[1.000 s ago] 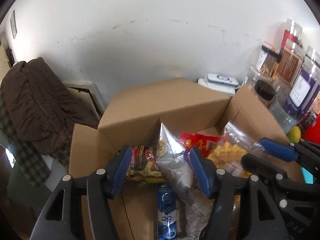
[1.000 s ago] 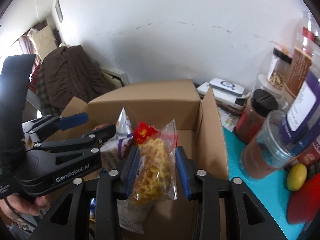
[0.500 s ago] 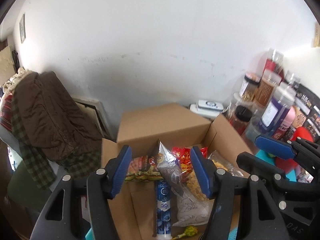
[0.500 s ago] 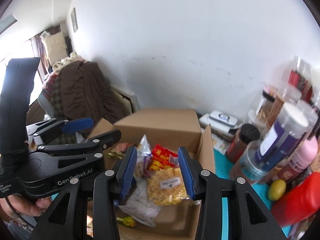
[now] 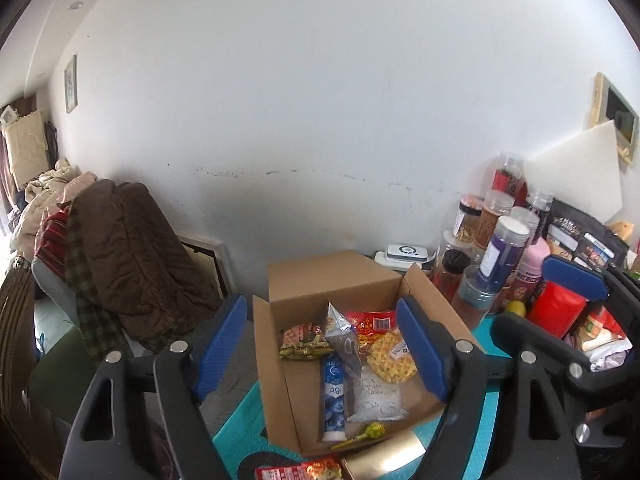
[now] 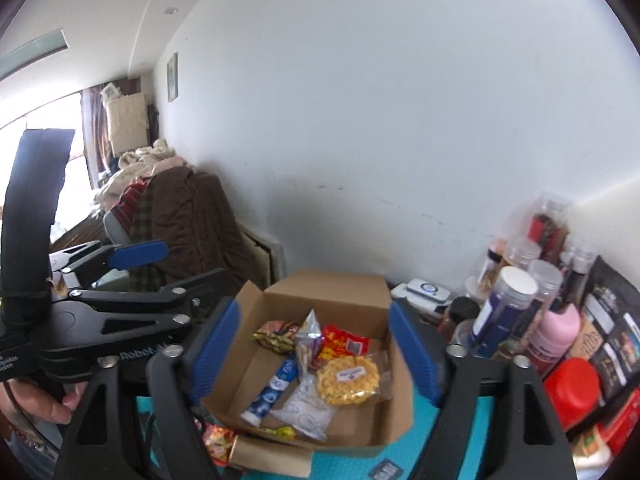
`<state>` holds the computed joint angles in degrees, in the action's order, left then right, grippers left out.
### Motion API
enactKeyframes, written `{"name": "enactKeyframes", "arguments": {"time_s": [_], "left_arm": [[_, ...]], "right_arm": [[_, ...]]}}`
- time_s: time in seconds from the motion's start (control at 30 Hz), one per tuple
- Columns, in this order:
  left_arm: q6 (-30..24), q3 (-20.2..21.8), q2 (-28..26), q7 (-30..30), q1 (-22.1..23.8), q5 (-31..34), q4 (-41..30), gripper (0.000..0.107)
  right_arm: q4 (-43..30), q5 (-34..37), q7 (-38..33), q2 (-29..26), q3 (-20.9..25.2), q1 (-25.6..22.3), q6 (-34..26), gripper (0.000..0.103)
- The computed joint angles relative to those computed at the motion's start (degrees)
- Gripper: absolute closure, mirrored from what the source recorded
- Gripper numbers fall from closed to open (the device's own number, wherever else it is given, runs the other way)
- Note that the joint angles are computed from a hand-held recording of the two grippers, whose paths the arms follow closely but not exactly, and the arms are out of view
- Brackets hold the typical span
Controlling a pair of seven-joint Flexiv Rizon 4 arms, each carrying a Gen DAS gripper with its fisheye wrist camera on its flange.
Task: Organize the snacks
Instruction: 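Withdraw both tools from the box toward the red snack packs on the table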
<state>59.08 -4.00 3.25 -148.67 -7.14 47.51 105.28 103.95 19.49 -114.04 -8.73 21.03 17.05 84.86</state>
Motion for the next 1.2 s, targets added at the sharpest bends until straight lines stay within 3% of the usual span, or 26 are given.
{"name": "enactKeyframes", "arguments": {"time_s": [0.13,0.23,0.63,0.9,1.2], "left_arm": [[0.61,-0.49,3.4,0.29,-0.28,-0.7,2.87,0.029],[0.62,-1.87,5.72,-0.53,0.38,-0.15,4.71,0.029],[5.0,-5.49,12.14,0.63,3.42,-4.44,13.56,0.029],[7.05,-8.06,15.19,-0.09,6.31,-6.22,18.66,0.029],[9.78,-8.8,15.1,-0.01,8.08,-8.36,22.87,0.029]], "right_arm": [[1.75,6.22,-4.51,3.39,1.68,-1.27,-0.28,0.014],[4.33,8.27,-5.91,6.11,0.45,0.36,0.51,0.008],[13.76,11.71,-6.73,13.41,-5.28,8.37,2.86,0.004],[18.39,12.9,-5.96,14.73,-8.4,13.4,4.57,0.004],[19.02,19.47,-10.26,13.43,-9.85,16.14,3.87,0.004]]}}
